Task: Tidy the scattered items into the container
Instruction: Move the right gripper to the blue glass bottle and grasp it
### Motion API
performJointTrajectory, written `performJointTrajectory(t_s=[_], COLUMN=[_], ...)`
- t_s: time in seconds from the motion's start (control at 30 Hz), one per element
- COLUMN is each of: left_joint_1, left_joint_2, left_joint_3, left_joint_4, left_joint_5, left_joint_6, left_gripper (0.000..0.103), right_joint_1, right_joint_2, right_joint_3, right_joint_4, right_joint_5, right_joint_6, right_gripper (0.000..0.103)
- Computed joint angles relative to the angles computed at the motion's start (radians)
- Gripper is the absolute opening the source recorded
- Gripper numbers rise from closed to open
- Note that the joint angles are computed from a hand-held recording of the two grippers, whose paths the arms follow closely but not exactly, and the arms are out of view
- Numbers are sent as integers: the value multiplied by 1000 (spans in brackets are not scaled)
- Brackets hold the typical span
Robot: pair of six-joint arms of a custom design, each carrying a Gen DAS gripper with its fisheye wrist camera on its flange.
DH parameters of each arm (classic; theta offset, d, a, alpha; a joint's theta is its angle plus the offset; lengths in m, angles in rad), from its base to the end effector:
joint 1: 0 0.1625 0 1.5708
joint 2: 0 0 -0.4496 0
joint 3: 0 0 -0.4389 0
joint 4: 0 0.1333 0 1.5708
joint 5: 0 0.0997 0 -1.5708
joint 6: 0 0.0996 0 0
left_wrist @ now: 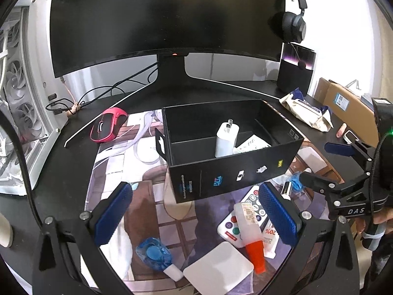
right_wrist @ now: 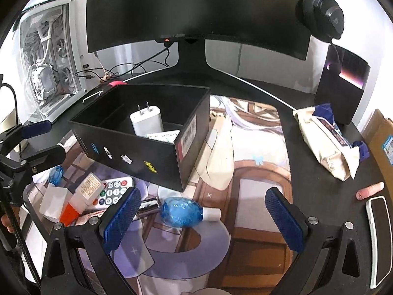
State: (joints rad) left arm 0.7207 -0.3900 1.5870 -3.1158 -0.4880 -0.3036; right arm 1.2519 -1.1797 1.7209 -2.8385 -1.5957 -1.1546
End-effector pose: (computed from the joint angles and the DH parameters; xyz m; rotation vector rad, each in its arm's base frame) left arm -0.3692 -0.6188 -0.0851 0.3685 2.1733 -1.0419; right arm -0.0915 -0.6945 0.3438 1.0231 -2.3340 0.6961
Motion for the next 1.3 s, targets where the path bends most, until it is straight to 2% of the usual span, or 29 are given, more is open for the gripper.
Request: performJointTrajectory(t_s=[0.17, 0.67, 1.0, 1.3], left_joint_1=[0, 10, 14, 18], left_joint_2=[-1, -18, -18, -22], left_joint_3=[4, 22, 21, 24], left_joint_4=[10, 16, 25, 35], left_joint_5=[-6, -16, -23, -25], left_joint_6=[2, -27, -32, -46], left_gripper=[103, 103, 103, 103], right_joint_1=[0, -1, 6, 8], right_joint_2=[15, 49, 67, 70], right_joint_3=[-2, -32, -63, -67], right_joint_4=[-19, -32, 36, 36], right_joint_5=[-25, -80, -122, -129], right_joint_6=[-18, 7, 28, 27], right_gripper=[103, 103, 102, 102])
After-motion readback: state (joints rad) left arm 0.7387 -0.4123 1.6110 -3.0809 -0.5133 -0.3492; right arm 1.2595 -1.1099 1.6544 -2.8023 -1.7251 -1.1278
